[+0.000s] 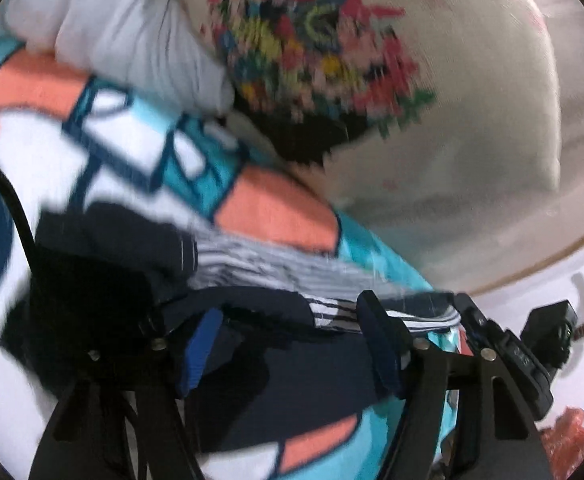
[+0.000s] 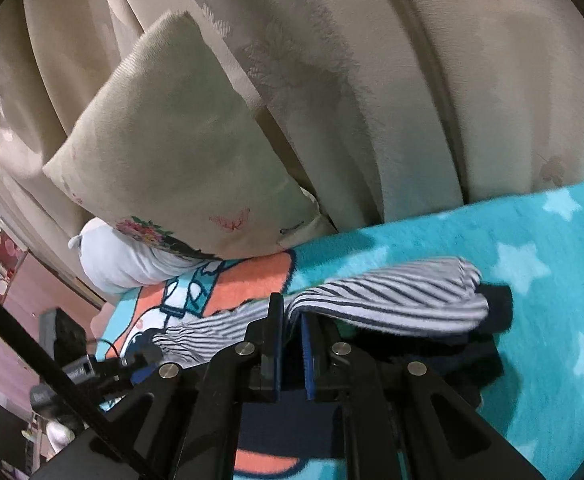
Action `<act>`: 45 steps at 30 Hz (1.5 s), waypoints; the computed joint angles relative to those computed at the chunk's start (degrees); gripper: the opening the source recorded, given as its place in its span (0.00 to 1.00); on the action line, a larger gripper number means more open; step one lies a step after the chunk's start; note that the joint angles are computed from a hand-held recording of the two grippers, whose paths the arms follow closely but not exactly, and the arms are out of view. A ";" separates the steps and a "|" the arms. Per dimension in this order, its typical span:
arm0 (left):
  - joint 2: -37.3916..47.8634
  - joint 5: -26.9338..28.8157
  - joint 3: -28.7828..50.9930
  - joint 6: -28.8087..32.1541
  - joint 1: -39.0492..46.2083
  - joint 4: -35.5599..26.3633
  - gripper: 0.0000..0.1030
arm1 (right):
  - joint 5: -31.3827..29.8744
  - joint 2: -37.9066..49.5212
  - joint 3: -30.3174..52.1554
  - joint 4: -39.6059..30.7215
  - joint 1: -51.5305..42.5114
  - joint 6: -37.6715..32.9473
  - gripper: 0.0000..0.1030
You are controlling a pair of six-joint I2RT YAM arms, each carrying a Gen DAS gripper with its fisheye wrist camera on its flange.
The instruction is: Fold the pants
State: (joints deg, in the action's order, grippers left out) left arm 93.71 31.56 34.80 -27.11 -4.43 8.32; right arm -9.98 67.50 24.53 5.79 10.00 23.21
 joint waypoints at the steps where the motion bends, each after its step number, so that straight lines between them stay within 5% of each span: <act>1: 1.54 -0.68 2.25 0.45 0.19 -0.69 0.66 | 0.28 2.26 1.65 0.32 0.14 -0.11 0.08; 6: 7.33 -6.05 9.92 0.23 -1.01 -0.79 0.66 | 3.49 14.71 11.60 1.47 0.94 -0.54 0.08; 7: 9.75 0.61 8.39 2.69 0.29 9.19 0.66 | 3.99 17.37 13.47 1.83 0.86 -0.77 0.08; 8: 10.78 -0.26 9.25 2.98 -0.07 9.56 0.66 | 5.14 21.09 15.99 2.29 0.89 -1.10 0.08; 14: 15.50 7.58 13.08 5.06 3.05 6.78 0.66 | 1.34 37.25 26.24 1.72 -3.00 1.40 0.10; 18: 10.91 16.29 11.06 11.60 7.78 1.81 0.68 | -3.70 41.06 26.60 4.24 -7.14 5.11 0.33; 25: -0.26 18.29 2.15 19.64 19.03 -2.24 0.79 | -6.63 26.53 12.65 10.93 -10.62 6.09 0.54; 30: 4.39 17.45 0.28 26.16 25.77 -4.25 0.79 | -7.31 10.48 -1.03 9.18 -14.17 2.26 0.61; 34: 11.71 15.83 -0.26 24.61 23.42 1.09 0.79 | -6.70 1.47 -11.16 7.44 -19.58 -1.54 0.62; 38: 12.29 15.90 -3.06 25.51 20.98 3.99 0.81 | -7.91 2.88 -16.36 11.93 -24.75 -2.35 0.62; 45: 12.29 11.70 -4.91 17.59 10.88 12.01 0.91 | -2.32 1.71 -20.34 17.83 -19.57 2.03 0.66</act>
